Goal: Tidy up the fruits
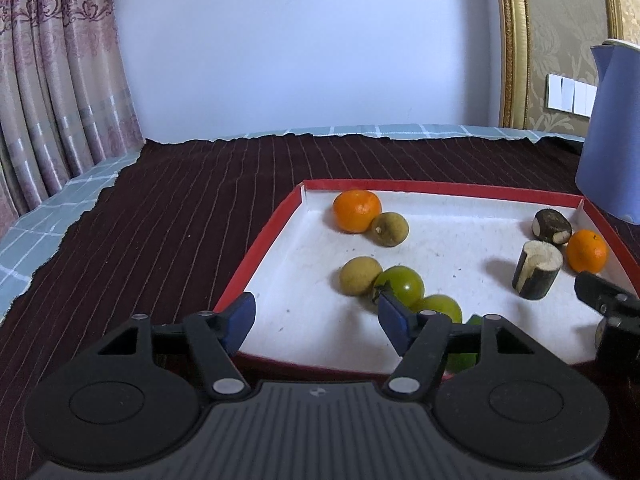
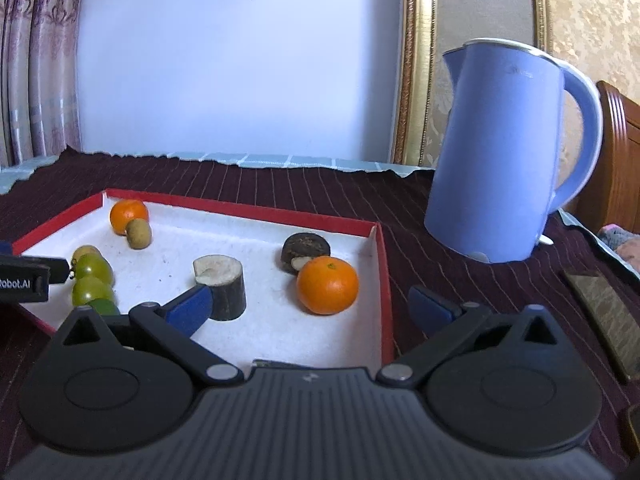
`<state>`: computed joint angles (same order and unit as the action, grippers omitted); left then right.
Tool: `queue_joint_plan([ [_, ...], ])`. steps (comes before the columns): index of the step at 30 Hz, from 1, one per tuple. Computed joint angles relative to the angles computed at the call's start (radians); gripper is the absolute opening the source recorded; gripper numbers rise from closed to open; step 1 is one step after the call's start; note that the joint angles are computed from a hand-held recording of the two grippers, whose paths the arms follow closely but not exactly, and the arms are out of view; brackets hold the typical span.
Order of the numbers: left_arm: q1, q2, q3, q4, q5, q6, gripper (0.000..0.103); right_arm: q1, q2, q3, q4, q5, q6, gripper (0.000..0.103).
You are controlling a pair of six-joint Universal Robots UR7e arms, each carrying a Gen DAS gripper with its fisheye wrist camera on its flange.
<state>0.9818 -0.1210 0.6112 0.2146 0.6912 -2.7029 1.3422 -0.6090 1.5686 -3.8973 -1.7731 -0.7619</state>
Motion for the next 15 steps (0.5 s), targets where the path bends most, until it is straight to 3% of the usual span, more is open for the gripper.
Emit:
queue_joint_plan([
  [5,0.000,-0.043,0.086,-0.033,0.003,-0.018,0.067,-0.007,-0.019,0.026,-0.002,0.000,0.049,0.103],
  [8,-0.007,-0.092,0.196,-0.135,0.002,0.029,0.068,-0.013,-0.039,0.064,-0.010,0.016,0.074,0.103],
  [10,-0.015,-0.121,0.273,-0.233,-0.021,0.077,0.074,-0.017,-0.052,0.092,-0.017,0.031,0.089,0.103],
  [15,-0.018,-0.168,0.366,-0.308,-0.007,0.085,0.075,-0.016,-0.064,0.133,-0.035,0.031,0.084,0.103],
])
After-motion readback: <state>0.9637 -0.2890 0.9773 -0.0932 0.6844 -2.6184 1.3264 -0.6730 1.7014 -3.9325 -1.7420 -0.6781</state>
